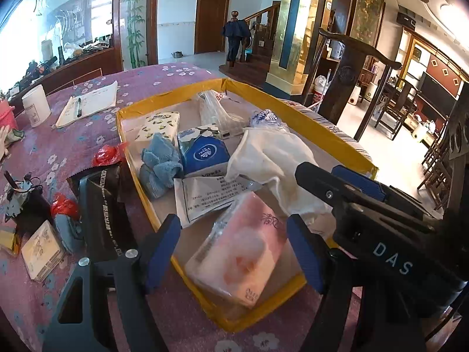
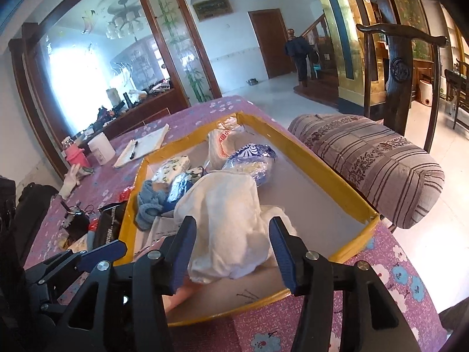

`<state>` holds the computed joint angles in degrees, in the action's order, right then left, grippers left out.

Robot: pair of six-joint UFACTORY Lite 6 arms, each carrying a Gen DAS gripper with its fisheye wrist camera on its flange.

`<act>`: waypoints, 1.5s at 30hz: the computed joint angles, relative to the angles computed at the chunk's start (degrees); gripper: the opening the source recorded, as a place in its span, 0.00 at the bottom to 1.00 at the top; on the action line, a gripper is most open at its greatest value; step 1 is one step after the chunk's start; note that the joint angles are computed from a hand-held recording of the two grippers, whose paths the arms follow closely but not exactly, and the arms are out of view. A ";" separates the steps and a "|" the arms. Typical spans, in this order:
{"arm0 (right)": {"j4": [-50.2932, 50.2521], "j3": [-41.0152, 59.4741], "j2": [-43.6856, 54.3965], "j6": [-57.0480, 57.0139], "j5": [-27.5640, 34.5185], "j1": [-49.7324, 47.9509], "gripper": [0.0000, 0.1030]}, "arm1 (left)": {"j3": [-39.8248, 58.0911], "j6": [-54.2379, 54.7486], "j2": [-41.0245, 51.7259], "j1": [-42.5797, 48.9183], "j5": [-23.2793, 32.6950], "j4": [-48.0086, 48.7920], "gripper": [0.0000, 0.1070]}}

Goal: Organize soft objects
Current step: 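Open both grippers to drop the tissue pack and cloth into the tray, then move both grippers back to the pile on the table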

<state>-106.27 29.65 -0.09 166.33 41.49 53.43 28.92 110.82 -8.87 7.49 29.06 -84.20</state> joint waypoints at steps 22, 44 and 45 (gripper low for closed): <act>11.30 8.42 1.97 -11.25 3.61 8.64 0.55 | 0.60 -2.60 -5.05 23.41 14.84 17.55 0.69; 18.23 45.93 30.95 -33.85 -13.57 8.59 0.66 | 47.98 -11.36 43.46 51.86 19.69 25.00 0.69; 20.97 49.14 33.37 -37.13 -15.54 7.73 0.66 | 51.96 -14.84 46.32 52.77 22.90 26.39 0.69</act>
